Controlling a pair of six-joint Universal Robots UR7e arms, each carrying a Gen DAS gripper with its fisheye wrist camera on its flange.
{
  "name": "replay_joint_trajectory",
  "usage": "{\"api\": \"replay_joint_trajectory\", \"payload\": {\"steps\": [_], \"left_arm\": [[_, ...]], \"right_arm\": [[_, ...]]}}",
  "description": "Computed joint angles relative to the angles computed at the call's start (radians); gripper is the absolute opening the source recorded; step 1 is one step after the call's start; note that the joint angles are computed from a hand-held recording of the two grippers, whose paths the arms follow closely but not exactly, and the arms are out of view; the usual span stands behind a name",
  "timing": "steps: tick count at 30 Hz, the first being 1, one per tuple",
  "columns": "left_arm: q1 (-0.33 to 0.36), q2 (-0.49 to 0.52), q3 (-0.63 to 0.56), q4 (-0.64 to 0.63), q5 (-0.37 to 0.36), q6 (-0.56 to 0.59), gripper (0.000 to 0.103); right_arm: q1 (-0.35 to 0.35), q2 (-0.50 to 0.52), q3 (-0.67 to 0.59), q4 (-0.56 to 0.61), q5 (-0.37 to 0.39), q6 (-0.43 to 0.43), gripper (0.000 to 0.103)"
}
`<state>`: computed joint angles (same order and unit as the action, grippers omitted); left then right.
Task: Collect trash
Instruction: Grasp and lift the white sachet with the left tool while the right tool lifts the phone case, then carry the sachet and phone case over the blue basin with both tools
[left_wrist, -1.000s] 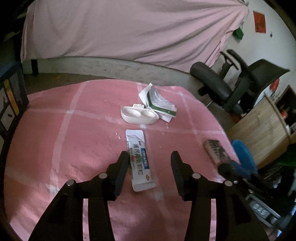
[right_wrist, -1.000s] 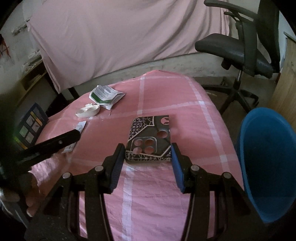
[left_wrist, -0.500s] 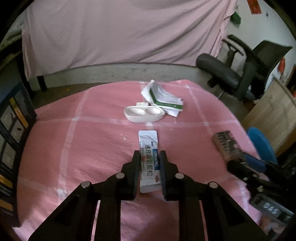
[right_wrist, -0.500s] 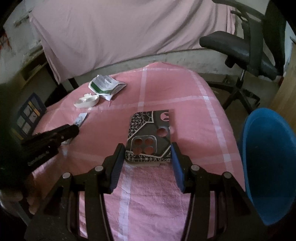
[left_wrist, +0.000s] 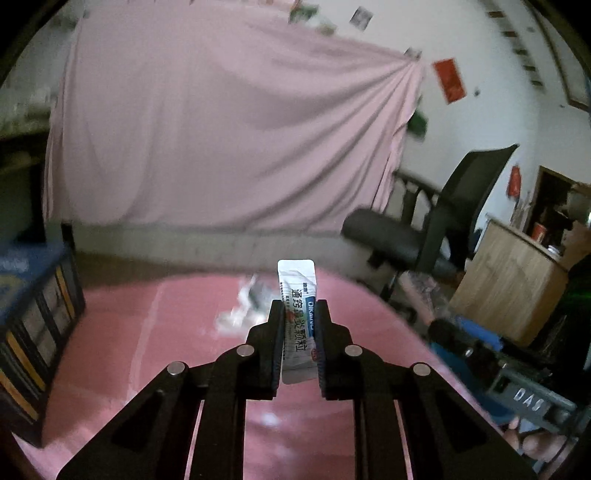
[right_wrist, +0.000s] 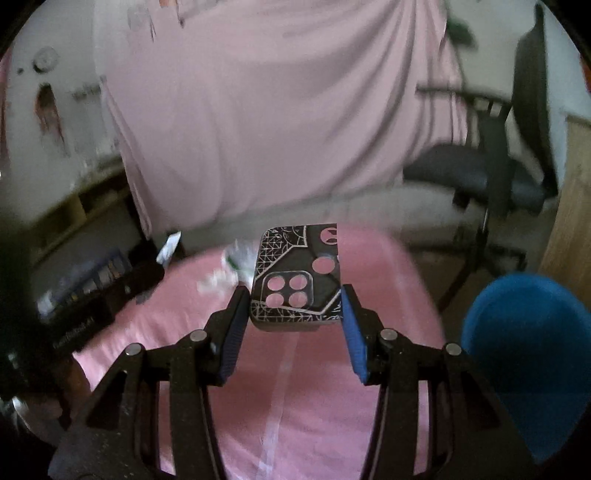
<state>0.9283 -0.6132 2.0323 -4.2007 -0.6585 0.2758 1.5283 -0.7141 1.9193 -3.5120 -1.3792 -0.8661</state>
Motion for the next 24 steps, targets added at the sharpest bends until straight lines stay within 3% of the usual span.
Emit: {"api": "replay_joint_trajectory", "payload": {"steps": [2, 5, 11, 19, 24], "left_arm": [[-0.027, 0.024, -0.018, -0.087, -0.013, 0.095, 0.012], [-0.057, 0.043, -0.044, -0.138, -0.041, 0.172, 0.013], [-0.096, 0.079, -0.129, -0.139, -0.112, 0.285, 0.013], [-0.123, 0.132, -0.272, 0.012, -0.223, 0.307, 0.013], [-0.144, 0.178, -0.352, 0.112, -0.253, 0.31, 0.013]], "right_arm": [[-0.017, -0.018, 0.034, -0.09, 0.093, -0.003, 0.072], [-0.033, -0.038, 0.068, -0.21, 0.172, -0.007, 0.072], [-0.065, -0.084, 0.088, -0.339, 0.244, 0.032, 0.072], [-0.109, -0.157, 0.092, -0.384, 0.216, 0.088, 0.072], [-0.131, -0.19, 0.083, -0.396, 0.132, 0.118, 0.072]]}}
